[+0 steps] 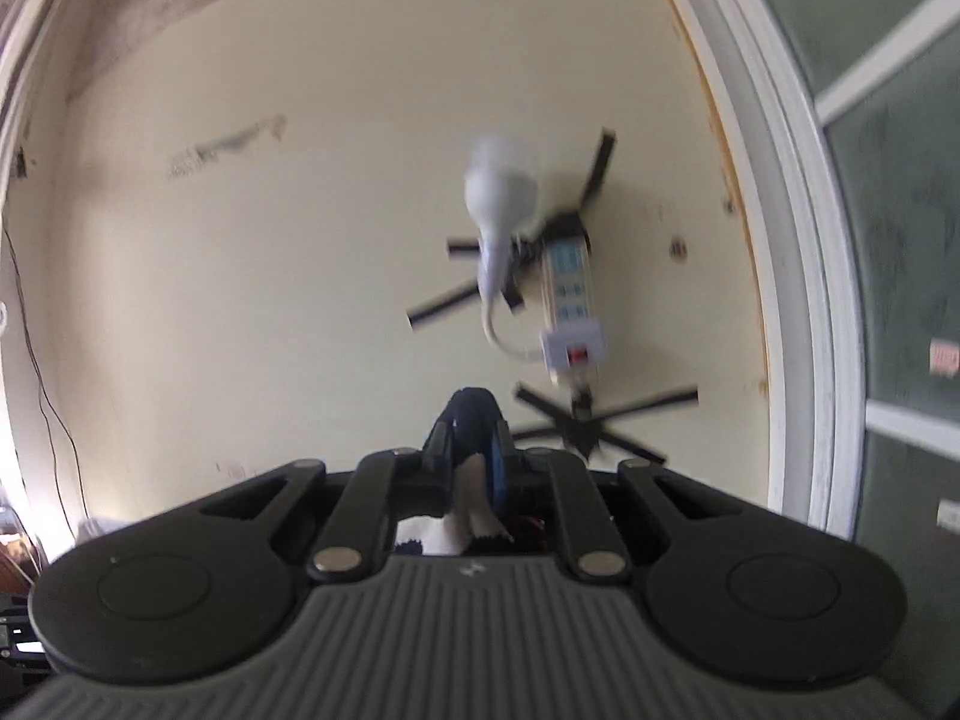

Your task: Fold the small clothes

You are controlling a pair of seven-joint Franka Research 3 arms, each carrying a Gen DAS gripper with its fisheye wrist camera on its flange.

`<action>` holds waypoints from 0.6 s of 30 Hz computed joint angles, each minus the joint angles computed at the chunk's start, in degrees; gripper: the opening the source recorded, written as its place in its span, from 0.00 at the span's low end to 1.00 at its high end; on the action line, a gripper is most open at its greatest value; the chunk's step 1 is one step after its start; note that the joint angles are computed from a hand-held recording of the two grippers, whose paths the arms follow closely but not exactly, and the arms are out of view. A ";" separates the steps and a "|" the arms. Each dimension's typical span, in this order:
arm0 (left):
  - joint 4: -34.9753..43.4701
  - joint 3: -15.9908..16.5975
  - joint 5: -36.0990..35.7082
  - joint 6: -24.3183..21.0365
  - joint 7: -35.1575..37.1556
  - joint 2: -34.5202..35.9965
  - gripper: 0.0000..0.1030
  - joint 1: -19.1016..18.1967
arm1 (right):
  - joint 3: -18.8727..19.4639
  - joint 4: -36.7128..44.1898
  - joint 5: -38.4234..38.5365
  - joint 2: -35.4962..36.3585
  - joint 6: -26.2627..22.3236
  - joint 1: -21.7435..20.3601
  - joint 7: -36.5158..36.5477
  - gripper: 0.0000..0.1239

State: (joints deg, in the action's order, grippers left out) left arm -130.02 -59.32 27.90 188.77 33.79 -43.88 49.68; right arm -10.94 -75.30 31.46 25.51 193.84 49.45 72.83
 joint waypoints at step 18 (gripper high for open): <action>7.06 16.09 -1.94 -5.29 -3.56 -22.14 0.09 5.43 | 13.72 21.14 0.62 6.15 11.03 -0.13 -18.79 0.12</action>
